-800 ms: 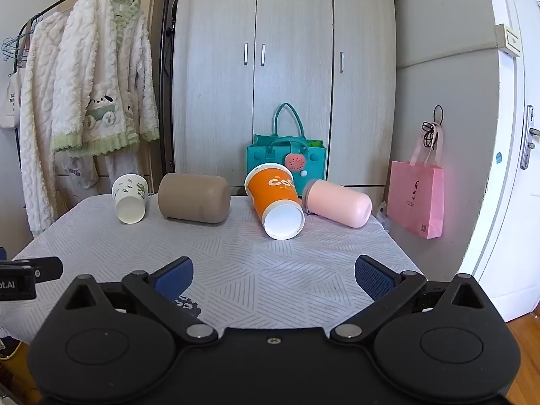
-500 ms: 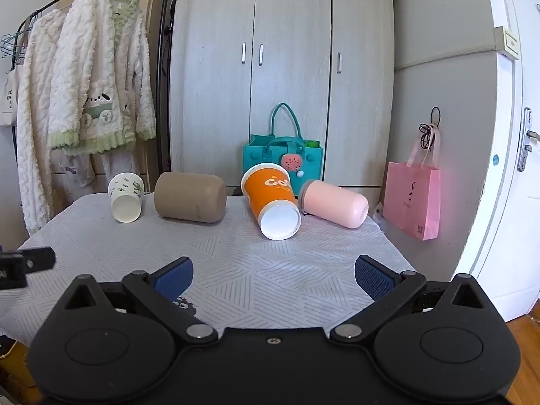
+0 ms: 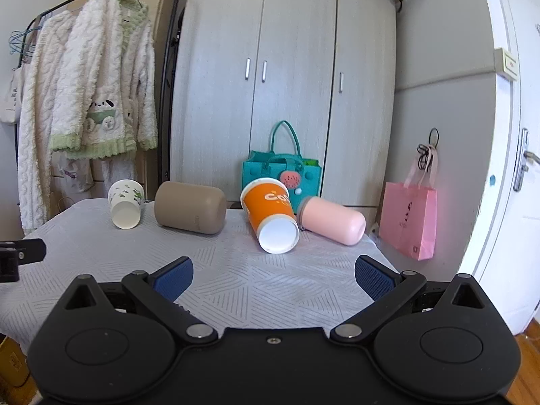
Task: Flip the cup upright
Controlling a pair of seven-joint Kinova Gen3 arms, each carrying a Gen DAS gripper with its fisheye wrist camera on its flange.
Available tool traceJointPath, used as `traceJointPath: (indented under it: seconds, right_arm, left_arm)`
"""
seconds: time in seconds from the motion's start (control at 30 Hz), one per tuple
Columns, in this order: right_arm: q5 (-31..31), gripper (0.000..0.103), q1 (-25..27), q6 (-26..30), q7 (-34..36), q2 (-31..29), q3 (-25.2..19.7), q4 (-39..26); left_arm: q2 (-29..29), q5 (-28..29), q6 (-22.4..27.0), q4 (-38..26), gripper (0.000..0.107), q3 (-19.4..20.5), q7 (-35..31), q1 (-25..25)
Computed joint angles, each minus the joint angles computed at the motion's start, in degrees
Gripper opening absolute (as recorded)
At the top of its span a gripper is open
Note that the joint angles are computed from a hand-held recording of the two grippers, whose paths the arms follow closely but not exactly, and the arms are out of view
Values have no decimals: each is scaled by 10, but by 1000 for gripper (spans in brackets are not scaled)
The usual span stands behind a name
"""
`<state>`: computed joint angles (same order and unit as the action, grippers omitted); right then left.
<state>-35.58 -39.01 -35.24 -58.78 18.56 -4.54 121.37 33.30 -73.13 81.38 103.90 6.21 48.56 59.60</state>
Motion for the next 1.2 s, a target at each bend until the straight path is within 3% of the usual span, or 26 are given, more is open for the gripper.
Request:
traceJointPath:
  seconds: [0.27,0.6,1.2]
  right_arm:
    - [55,103,15,-41,-53,1,-19,21]
    - [73,103,21,-68,-84,2,-22,33]
    - [48,103,16,-38,-64,4,-12,18]
  left_arm:
    - [-3,-9,3,7,103,3,7,8]
    - [-8,-12,5,19,103,8,32,6]
    - [-4,-40,14,34,103,13,68,4]
